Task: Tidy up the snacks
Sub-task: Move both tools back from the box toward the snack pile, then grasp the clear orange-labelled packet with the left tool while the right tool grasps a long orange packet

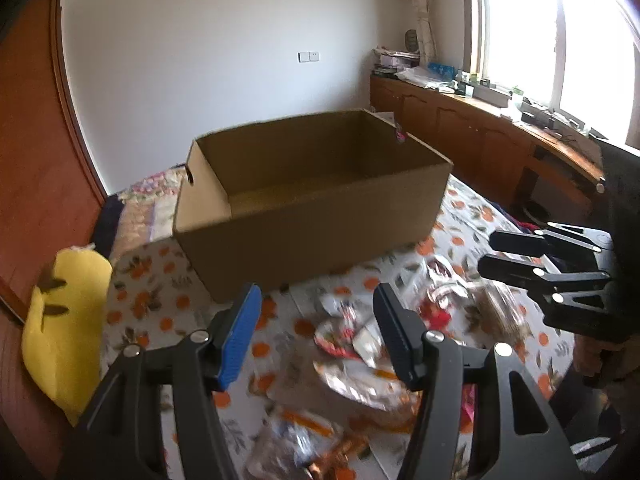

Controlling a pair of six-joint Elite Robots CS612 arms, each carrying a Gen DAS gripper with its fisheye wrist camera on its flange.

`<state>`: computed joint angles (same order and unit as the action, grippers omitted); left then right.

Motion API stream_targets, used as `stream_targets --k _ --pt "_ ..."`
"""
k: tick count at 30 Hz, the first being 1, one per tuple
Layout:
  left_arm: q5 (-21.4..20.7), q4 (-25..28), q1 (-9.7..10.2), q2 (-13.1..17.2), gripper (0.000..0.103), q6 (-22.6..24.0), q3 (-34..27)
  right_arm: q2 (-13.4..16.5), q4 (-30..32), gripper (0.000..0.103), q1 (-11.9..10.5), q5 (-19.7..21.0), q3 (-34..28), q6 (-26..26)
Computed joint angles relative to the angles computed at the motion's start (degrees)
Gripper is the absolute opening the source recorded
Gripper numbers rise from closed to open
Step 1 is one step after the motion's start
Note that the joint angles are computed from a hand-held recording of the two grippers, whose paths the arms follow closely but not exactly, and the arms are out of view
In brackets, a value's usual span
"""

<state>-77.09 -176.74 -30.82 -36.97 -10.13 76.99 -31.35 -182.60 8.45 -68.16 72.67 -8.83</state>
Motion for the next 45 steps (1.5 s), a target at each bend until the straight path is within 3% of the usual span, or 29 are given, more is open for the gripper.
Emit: stream_targets --k 6,12,25,29,34,45 --pt "-1.31 -0.91 -0.18 -0.95 0.059 -1.35 4.1 -0.32 0.22 0.042 0.44 0.33 1.78 -0.41" --pt "-1.61 0.08 -0.11 -1.27 0.059 -2.02 7.29 -0.1 0.57 0.057 0.9 1.91 2.75 -0.3" --pt "-4.48 4.16 0.76 -0.35 0.059 -1.93 8.09 1.57 5.22 0.059 2.2 3.96 1.1 -2.53" --pt "-3.42 6.97 0.69 0.22 0.059 -1.78 6.87 2.02 5.21 0.06 2.54 4.06 0.81 -3.44" --pt "-0.28 6.02 -0.15 0.5 0.059 1.38 7.03 2.41 4.01 0.061 2.63 5.33 0.73 -3.62" --pt "-3.77 8.31 0.86 -0.57 0.056 0.74 7.57 1.74 3.33 0.061 2.66 4.08 1.72 -3.68"
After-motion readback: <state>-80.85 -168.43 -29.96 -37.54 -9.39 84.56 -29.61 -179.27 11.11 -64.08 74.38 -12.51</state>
